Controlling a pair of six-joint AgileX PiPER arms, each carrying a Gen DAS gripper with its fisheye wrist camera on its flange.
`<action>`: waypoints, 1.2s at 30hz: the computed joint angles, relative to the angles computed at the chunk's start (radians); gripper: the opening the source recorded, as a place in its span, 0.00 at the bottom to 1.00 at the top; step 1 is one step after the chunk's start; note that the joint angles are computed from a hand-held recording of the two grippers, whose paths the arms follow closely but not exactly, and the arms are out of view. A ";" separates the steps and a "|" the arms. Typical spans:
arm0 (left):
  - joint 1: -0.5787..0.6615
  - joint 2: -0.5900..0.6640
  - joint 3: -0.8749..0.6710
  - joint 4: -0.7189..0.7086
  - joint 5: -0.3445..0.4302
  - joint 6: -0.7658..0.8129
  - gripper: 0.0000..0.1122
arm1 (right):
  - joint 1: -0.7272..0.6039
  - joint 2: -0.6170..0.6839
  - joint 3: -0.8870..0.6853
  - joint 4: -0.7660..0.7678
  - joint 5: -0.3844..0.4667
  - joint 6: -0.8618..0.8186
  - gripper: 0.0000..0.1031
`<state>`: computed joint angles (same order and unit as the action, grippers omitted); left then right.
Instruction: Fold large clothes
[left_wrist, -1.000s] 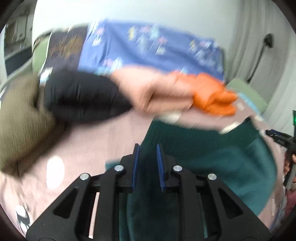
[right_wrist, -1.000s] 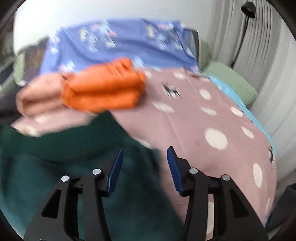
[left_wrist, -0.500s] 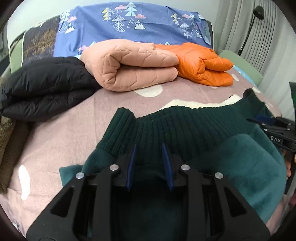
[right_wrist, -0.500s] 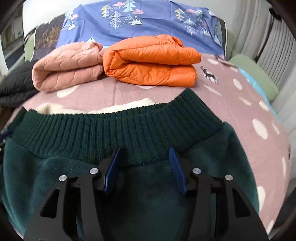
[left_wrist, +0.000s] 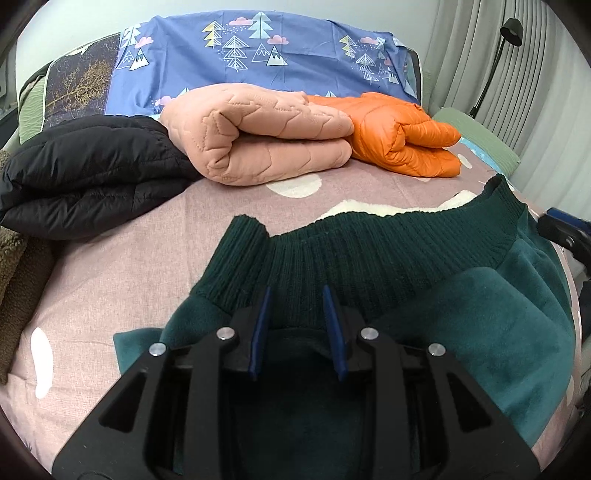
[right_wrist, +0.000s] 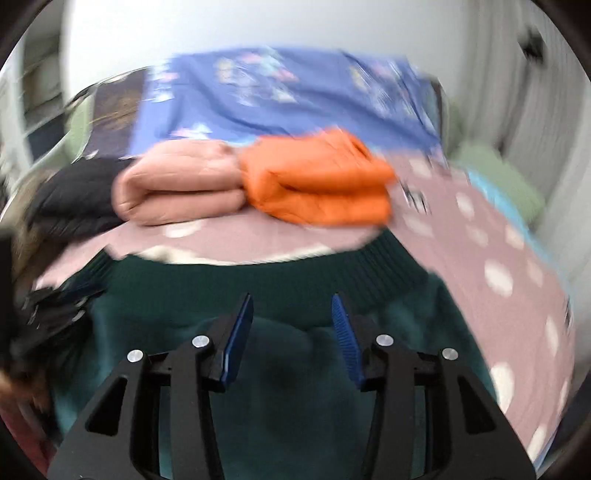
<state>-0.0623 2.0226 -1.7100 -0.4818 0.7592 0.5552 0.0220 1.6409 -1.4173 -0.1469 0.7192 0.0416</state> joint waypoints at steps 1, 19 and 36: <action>0.000 0.000 0.001 -0.001 -0.001 0.001 0.26 | 0.000 0.060 0.014 0.033 0.033 -0.022 0.46; 0.051 -0.132 0.043 -0.173 0.117 0.068 0.36 | -0.083 -0.168 0.314 0.240 -0.038 -0.139 0.43; -0.115 -0.204 0.278 0.020 -0.135 -0.021 0.48 | -0.164 -0.421 0.458 0.419 -0.013 -0.418 0.37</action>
<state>-0.1774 1.8184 -1.4324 -0.4619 0.6241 0.5343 -0.1420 1.2199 -0.9594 0.2724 0.7060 -0.3765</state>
